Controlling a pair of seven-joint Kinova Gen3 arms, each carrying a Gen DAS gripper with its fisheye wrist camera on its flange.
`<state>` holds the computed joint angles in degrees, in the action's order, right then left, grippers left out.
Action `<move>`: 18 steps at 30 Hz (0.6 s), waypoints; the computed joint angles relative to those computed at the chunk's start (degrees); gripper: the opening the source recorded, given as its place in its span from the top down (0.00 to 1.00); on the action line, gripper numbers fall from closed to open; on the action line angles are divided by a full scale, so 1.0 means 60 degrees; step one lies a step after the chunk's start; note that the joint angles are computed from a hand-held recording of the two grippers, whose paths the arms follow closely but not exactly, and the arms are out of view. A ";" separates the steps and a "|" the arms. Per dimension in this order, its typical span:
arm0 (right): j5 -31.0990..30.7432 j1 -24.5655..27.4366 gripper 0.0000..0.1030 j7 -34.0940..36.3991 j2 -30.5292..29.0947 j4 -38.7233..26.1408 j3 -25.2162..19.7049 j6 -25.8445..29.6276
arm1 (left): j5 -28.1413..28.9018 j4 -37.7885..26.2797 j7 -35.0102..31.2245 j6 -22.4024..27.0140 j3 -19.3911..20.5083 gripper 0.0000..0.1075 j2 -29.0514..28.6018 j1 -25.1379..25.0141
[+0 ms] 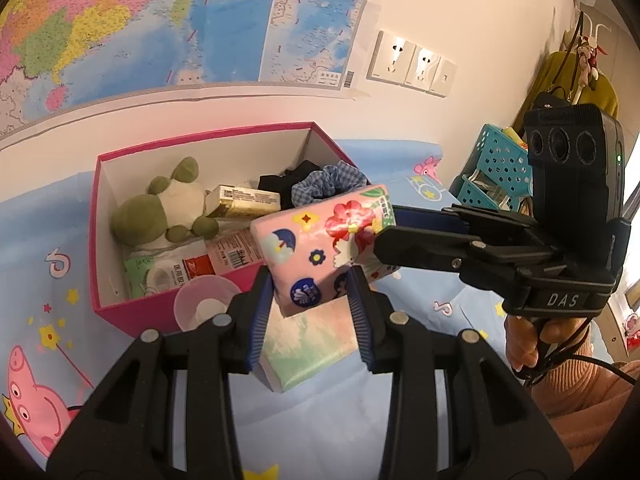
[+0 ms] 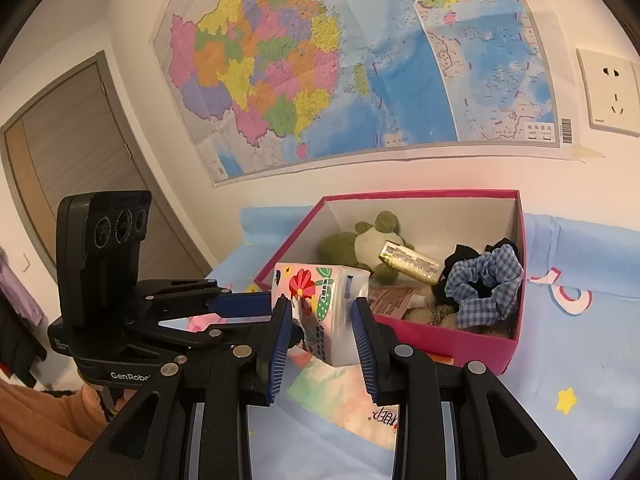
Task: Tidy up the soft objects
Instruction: 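Lower the floral tissue pack into the box and open the right gripper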
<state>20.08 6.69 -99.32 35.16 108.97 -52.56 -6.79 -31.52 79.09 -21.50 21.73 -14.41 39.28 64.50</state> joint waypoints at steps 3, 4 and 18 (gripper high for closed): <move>-0.0012 -0.0077 0.69 -0.0028 -0.0002 -0.0036 0.0075 -0.0018 | 0.0015 -0.0012 -0.0019 -0.0004 0.0031 0.64 -0.0002 -0.0064; -0.0014 -0.0076 0.69 -0.0040 -0.0013 -0.0013 0.0083 -0.0045 | 0.0029 -0.0003 -0.0033 -0.0027 0.0051 0.64 -0.0008 -0.0100; -0.0163 -0.0165 0.69 0.0059 0.0242 -0.0371 0.0059 0.0142 | 0.0211 -0.0181 -0.0271 0.0144 0.0203 0.64 0.0001 -0.0372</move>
<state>19.10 5.70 -98.97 36.62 106.75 -52.21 -5.93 -30.25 78.00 -23.13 22.59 -13.19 39.28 62.27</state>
